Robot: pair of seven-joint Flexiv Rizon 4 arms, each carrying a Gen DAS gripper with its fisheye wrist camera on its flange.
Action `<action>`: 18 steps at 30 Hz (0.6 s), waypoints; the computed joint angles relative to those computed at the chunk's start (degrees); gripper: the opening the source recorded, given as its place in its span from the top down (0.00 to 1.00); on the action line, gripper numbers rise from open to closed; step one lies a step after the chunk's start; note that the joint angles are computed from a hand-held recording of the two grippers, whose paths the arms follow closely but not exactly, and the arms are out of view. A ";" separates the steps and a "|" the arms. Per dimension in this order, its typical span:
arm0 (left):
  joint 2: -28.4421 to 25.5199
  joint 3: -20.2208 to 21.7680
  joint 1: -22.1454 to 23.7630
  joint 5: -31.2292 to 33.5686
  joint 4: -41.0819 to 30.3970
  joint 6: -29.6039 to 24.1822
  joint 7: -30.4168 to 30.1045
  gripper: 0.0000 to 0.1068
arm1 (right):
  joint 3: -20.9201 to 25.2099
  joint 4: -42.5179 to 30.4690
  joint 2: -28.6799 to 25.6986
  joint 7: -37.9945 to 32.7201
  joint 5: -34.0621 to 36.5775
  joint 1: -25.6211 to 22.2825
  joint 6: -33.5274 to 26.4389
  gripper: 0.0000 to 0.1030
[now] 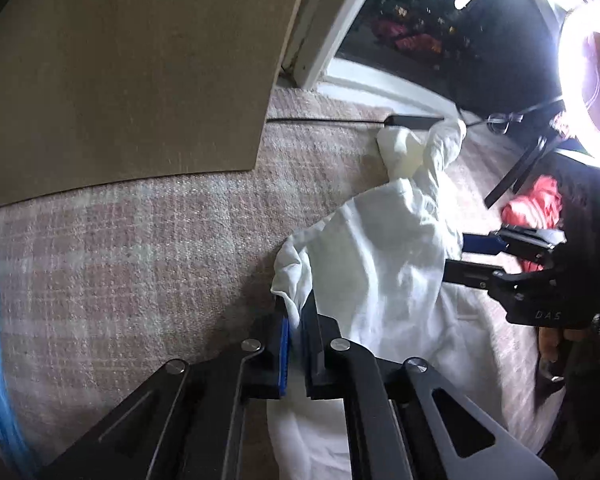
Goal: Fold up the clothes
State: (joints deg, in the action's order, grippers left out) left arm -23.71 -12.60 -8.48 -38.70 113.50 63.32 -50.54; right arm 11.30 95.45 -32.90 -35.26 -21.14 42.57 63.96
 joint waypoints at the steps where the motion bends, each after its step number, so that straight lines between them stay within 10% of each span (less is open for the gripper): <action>1: 0.27 0.76 -0.90 1.33 0.47 1.99 -0.74 0.97 | -0.26 0.08 0.15 0.11 -0.32 0.19 -0.40 0.63; 4: 0.75 2.26 -2.39 5.63 1.71 6.89 -3.00 0.97 | -3.16 -0.13 1.12 3.38 -4.15 2.67 -6.52 0.82; 10: 0.29 0.37 -0.10 6.78 1.77 7.07 -4.88 0.91 | -2.78 -0.35 2.47 5.21 -8.43 3.40 -11.19 0.73; 18: 9.87 -3.90 4.51 -7.11 8.47 7.02 8.71 0.86 | -0.31 2.00 5.40 7.90 -12.78 3.72 -4.34 0.68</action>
